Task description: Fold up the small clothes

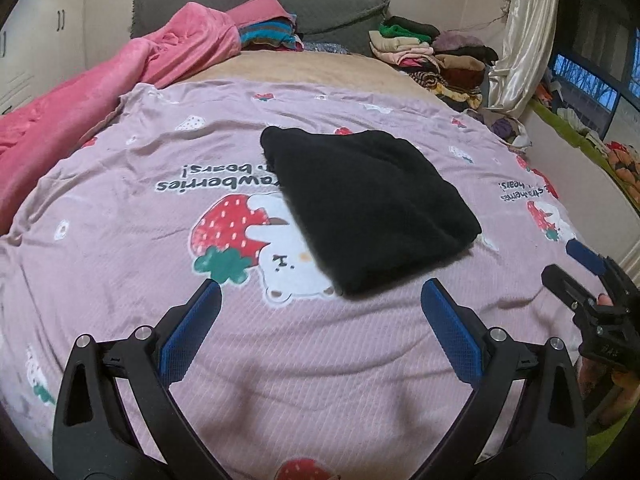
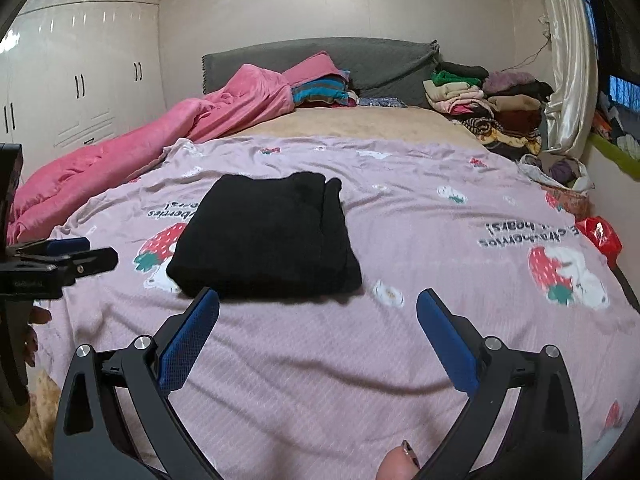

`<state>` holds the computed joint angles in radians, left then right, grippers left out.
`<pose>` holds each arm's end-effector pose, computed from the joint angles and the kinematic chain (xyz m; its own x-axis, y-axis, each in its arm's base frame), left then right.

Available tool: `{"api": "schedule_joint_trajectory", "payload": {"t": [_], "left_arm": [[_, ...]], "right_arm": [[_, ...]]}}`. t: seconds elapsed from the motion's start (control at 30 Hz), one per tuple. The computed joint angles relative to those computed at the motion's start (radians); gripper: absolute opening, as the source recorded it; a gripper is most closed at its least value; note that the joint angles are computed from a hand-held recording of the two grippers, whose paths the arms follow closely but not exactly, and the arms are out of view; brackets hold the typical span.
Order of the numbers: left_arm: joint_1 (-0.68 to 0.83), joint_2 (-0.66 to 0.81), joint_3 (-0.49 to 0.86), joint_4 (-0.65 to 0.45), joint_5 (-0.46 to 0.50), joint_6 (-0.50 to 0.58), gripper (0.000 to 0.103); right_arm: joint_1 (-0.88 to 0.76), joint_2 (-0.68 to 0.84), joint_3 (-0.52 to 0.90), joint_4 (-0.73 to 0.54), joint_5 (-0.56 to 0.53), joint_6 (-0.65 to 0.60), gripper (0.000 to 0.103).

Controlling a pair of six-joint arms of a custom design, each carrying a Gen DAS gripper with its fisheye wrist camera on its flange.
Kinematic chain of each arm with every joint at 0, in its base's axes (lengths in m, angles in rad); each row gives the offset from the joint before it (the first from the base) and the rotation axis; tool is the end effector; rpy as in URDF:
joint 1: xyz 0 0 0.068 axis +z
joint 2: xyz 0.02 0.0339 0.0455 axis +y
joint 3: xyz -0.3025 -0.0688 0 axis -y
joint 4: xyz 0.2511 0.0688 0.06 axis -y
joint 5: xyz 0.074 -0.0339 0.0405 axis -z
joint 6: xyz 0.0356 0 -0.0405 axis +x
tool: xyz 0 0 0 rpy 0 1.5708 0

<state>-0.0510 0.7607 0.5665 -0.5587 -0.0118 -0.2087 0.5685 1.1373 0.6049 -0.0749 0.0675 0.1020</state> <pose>0.1387 -0.0067 0.2575 -0.6768 -0.1729 -0.7155 -0.1000 0.9846 -0.1433 0.1948 0.1216 0.2498 -0.5283 -0.2170 -0.8208 -0.4390 0.8974 0.0453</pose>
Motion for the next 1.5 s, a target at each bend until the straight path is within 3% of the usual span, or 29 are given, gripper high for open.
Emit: {"api": "schedule_joint_trajectory", "payload": {"t": [0.53, 1.5], "left_arm": [[-0.028, -0.133, -0.080, -0.076, -0.038, -0.020, 0.094], [-0.062, -0.169, -0.118, -0.098, -0.093, -0.070, 0.094]], "right_arm": [[0.143, -0.041, -0.137, 0.008, 0.190, 0.108, 0.099], [0.140, -0.017, -0.134, -0.005, 0.151, 0.135, 0.099]]}}
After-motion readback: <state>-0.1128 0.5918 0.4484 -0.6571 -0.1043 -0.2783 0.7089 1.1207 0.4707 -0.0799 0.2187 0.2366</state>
